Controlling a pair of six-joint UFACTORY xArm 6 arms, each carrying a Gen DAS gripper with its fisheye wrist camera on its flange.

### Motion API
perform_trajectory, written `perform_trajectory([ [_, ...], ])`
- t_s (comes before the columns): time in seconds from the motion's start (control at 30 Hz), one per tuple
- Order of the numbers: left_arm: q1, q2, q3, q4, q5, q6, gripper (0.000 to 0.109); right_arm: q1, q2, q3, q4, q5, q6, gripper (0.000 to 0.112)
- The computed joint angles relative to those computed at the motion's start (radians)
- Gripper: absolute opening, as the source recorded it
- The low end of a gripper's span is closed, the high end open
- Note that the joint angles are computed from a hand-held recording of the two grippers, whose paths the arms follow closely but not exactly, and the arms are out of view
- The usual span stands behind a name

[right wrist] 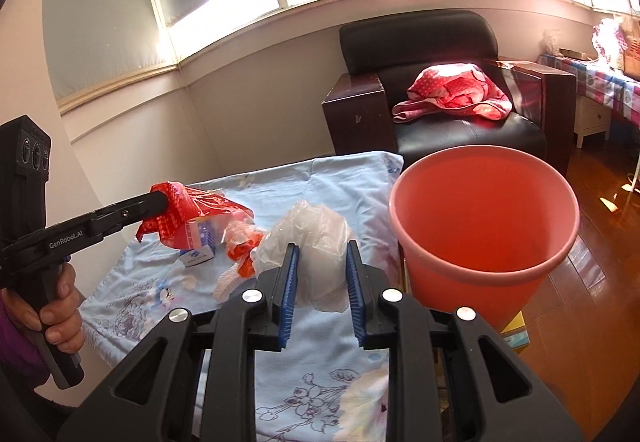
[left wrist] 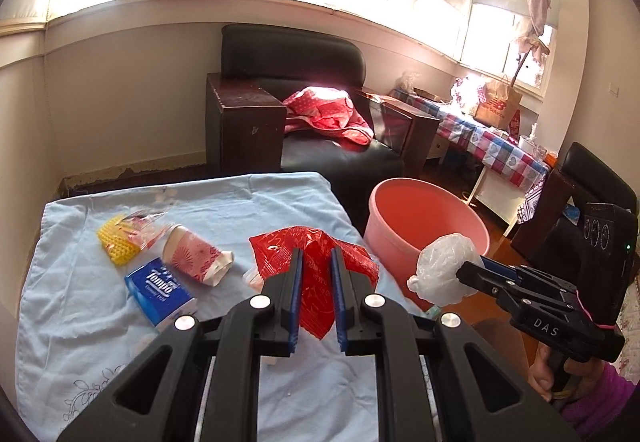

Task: Collect trash
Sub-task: 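Carry the red packet and white bag over the pink bucket with both tools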

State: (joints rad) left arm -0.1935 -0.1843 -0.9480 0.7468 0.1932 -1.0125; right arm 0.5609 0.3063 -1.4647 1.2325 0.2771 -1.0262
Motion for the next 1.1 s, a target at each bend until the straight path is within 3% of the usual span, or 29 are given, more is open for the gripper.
perform_trajectory([
  [0.23, -0.053, 0.190, -0.208, -0.026, -0.023, 0.069, 0.013, -0.050, 0.042, -0.046, 0.050, -0.073, 0.007, 0.024],
  [0.67, -0.136, 0.512, -0.533, -0.246, -0.016, 0.291, 0.013, -0.114, 0.131, -0.108, -0.115, -0.167, 0.207, 0.024],
  [0.93, -0.156, 0.665, -0.700, -0.437, 0.060, 0.462, 0.013, -0.135, 0.204, -0.153, -0.425, -0.205, 0.494, 0.024],
  [1.1, -0.164, 0.721, -0.764, -0.494, 0.100, 0.519, 0.013, -0.159, 0.243, -0.180, -0.618, -0.187, 0.697, 0.024],
])
